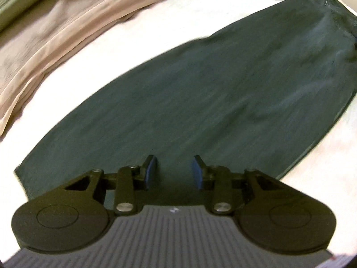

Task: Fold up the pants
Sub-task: 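Open both grippers, smooth the folded jeans and withdraw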

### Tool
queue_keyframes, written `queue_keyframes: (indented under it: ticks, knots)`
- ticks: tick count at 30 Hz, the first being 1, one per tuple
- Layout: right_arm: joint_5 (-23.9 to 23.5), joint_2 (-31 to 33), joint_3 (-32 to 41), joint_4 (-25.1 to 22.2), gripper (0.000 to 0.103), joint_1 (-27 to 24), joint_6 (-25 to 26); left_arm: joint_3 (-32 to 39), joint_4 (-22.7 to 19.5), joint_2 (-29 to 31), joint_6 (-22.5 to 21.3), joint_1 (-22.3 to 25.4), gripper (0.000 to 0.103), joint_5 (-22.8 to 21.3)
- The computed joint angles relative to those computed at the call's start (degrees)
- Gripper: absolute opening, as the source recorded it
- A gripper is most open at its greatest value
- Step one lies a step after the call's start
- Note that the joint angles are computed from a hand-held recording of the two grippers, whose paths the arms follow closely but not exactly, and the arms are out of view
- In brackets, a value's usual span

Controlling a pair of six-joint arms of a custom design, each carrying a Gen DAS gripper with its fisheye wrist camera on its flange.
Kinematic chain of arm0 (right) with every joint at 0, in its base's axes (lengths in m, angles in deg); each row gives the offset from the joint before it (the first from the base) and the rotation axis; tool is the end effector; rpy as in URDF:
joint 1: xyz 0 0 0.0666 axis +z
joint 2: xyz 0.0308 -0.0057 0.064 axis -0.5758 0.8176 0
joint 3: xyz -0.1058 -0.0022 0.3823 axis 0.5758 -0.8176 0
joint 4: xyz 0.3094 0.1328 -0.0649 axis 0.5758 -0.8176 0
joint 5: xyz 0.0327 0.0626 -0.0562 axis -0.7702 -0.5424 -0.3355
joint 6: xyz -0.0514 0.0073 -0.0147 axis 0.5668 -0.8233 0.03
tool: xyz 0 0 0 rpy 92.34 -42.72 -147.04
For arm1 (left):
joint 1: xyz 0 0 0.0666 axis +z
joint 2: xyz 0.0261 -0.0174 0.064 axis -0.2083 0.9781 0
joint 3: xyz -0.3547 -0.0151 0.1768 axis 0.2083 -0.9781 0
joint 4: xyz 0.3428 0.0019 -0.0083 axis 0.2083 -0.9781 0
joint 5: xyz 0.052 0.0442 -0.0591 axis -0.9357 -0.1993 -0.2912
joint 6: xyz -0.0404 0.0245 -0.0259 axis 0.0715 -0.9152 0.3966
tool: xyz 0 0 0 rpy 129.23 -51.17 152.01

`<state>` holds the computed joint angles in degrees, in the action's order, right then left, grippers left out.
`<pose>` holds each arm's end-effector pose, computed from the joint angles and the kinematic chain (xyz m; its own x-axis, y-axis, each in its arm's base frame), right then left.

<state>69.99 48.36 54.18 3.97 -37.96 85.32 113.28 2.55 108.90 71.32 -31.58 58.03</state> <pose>0.6360 -0.0206 0.3250 -0.7598 -0.3339 -0.5579 -0.4376 0.8973 0.0589 0.6440 -0.2244 0.3218 -0.8325 0.3916 -0.3919 0.3597 0.9200 0.1554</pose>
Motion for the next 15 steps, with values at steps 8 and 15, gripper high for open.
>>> queue_keyframes:
  ticks: [8,15]
  knots:
    - [24.0,-8.4,-10.6,6.9,0.043,9.8,-6.5,-26.9,11.1,-16.4,-6.8,10.2,0.033,-0.5]
    - [19.8,-11.6,-12.4,11.2,0.045,26.9,-5.4,-40.9,16.7,-29.1,-12.4,19.6,0.032,1.9]
